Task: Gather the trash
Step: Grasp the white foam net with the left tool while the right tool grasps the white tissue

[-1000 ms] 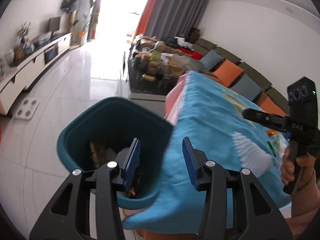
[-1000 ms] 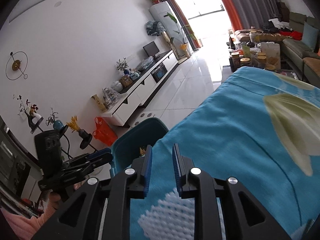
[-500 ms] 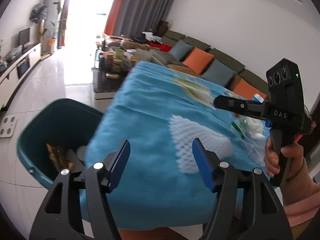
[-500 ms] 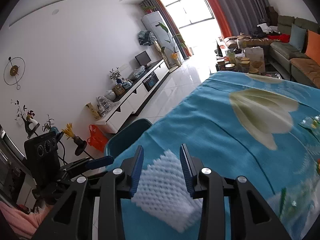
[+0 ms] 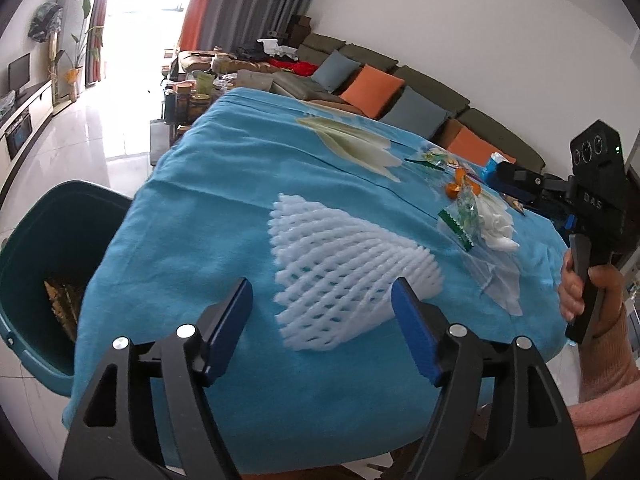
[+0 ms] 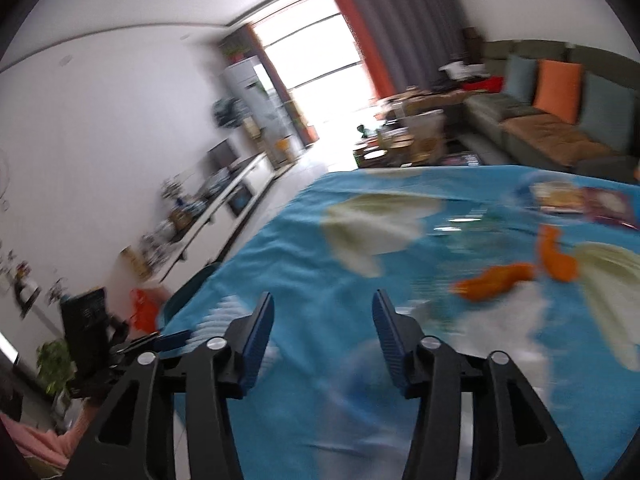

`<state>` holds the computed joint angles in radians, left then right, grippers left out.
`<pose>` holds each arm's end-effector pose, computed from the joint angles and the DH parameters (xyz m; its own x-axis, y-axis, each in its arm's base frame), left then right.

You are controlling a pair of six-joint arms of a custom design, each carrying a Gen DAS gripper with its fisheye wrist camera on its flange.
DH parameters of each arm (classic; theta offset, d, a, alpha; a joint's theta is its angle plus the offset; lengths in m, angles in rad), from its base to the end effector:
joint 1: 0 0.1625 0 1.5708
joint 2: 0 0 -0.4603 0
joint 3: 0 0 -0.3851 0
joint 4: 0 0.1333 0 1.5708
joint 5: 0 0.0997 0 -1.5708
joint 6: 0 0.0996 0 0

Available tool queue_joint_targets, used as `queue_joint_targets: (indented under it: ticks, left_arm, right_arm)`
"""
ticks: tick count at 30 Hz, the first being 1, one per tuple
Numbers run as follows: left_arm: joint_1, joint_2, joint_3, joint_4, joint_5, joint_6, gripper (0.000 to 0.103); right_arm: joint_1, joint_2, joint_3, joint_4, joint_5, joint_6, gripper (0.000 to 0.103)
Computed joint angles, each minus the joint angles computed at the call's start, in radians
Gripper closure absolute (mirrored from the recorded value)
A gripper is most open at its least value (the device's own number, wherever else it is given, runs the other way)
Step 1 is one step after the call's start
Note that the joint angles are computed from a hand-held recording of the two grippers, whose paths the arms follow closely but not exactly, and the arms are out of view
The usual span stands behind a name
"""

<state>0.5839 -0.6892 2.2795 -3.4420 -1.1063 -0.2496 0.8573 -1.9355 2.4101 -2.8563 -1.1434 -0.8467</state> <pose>-0.2926 -0.4066 0.0123 -0.7760 0.5256 -0.3486 0.6294 0.6806 -0.3749 -0.0727 -0.3507 0.4264 -0.9238 -0.1461 0.3539 -0.3641 0.6210 -0.6941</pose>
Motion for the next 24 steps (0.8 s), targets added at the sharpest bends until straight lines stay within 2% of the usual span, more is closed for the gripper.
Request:
queue_joint_targets:
  ticks: [6,9,12,14,18,20,22,24]
  left_arm:
    - [-0.014,0.028,-0.023,0.011,0.01,0.019,0.034]
    - [-0.02,0.036,-0.032,0.021,0.019,0.026,0.043]
    - [-0.023,0.038,-0.034,0.029,0.027,0.028,0.05]
    - [-0.022,0.037,-0.037,0.037,0.025,0.025,0.061]
    - [-0.019,0.038,-0.041,0.042,0.011,0.016,0.071]
    - [-0.018,0.036,-0.038,0.038,0.002,0.012,0.079]
    - [-0.019,0.034,-0.035,0.035,-0.004,0.01,0.082]
    - [-0.018,0.03,-0.031,0.032,-0.015,0.011,0.083]
  right_arm:
    - [-0.14,-0.026,-0.031,-0.008,0.014,0.035,0.049]
    - [-0.188,-0.022,-0.041,-0.006,0.013,0.045,0.047]
    - [-0.204,-0.007,-0.044,-0.015,-0.004,0.057,0.044]
    - [-0.201,0.012,-0.05,-0.019,-0.022,0.064,0.044]
    - [-0.206,0.028,-0.054,-0.006,-0.027,0.06,0.044]
    - [-0.197,0.03,-0.056,0.003,-0.042,0.061,0.049]
    - [-0.189,0.033,-0.06,0.017,-0.054,0.058,0.066]
    - [-0.192,0.03,-0.061,0.023,-0.053,0.054,0.071]
